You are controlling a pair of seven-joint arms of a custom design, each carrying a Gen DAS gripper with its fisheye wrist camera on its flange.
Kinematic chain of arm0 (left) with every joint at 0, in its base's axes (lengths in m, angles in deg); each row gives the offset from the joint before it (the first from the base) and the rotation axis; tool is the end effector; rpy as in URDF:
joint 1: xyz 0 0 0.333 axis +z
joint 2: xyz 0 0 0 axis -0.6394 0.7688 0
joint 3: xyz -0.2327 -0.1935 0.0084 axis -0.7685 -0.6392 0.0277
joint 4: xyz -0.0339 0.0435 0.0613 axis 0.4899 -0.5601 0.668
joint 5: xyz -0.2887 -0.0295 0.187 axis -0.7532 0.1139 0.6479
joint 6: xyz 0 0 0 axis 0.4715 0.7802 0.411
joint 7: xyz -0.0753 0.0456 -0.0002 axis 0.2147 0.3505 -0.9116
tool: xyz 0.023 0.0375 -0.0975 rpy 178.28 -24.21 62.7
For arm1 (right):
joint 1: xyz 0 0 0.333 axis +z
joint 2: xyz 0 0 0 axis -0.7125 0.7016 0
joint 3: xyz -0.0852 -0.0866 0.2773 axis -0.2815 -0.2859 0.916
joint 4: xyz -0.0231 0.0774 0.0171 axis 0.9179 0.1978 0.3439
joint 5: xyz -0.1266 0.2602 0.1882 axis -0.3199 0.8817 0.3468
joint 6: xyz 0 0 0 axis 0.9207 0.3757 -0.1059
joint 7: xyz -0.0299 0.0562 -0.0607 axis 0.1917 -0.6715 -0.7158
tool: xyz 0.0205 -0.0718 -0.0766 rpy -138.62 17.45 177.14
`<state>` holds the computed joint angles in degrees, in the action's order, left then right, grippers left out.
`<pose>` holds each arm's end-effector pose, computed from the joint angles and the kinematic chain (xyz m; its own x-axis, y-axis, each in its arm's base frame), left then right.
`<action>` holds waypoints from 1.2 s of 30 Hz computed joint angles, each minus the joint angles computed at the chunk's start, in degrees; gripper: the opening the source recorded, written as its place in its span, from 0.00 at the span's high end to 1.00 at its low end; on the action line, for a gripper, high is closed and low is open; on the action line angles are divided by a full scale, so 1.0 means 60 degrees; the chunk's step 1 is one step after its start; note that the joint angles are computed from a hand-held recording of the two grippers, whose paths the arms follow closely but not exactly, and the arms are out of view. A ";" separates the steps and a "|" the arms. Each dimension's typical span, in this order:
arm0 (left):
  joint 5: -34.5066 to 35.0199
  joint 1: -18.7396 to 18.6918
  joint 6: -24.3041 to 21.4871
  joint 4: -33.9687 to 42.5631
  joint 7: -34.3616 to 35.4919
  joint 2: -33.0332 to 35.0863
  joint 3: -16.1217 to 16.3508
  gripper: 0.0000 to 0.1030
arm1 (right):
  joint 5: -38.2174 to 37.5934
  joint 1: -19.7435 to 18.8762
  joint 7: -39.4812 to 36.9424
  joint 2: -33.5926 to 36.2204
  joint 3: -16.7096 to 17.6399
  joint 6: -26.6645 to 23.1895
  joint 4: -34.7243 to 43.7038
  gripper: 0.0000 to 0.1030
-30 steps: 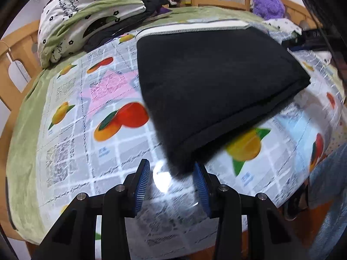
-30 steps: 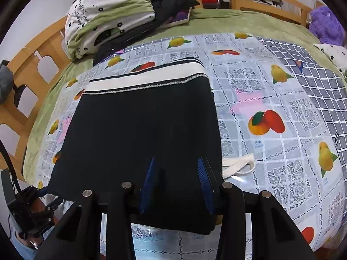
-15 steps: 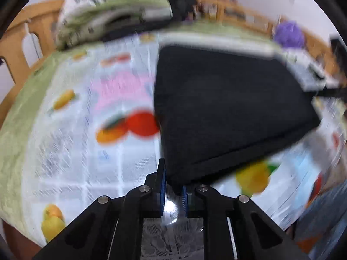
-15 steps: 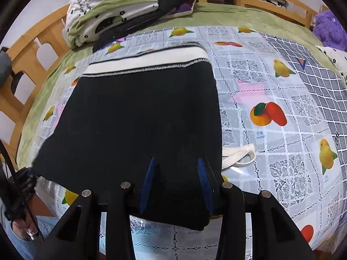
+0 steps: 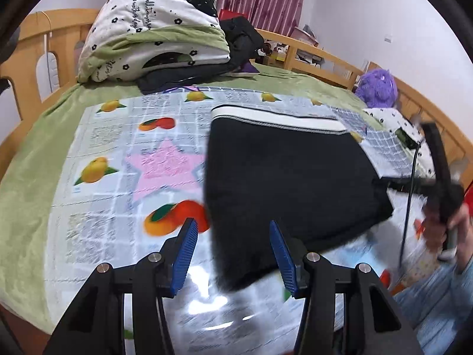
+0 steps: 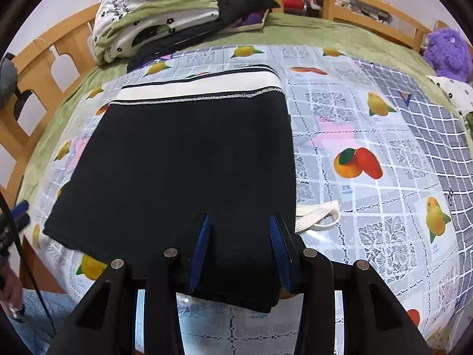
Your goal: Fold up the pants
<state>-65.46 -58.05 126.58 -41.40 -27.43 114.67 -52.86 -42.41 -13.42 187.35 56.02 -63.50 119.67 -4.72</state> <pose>0.5759 -0.3270 0.4270 -0.3114 -0.9337 0.1769 -0.7095 0.1046 -0.6970 0.6080 0.3327 0.4047 -0.0257 -0.9959 -0.0872 -0.8684 0.0655 -0.4916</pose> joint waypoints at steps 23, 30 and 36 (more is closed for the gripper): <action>0.0859 -0.1548 -0.3561 0.3371 -0.0073 0.2118 0.0513 0.48 | -0.1041 0.0626 -0.0330 -0.0849 -0.0587 0.2615 -0.2951 0.66; 0.0971 -0.1554 -0.4032 0.3300 -0.0110 0.1983 0.0392 0.46 | -0.0786 0.0332 -0.0491 -0.1155 -0.0319 0.2966 -0.3141 0.66; 0.1033 -0.1507 -0.3998 0.3022 -0.0065 0.1783 0.0319 0.45 | -0.1144 0.1003 0.1191 -0.1349 -0.1461 0.3904 -0.3473 0.66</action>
<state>-59.26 -67.10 102.59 -23.27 -27.81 125.37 -50.95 -49.27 -7.40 194.50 47.93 -72.27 143.09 -25.56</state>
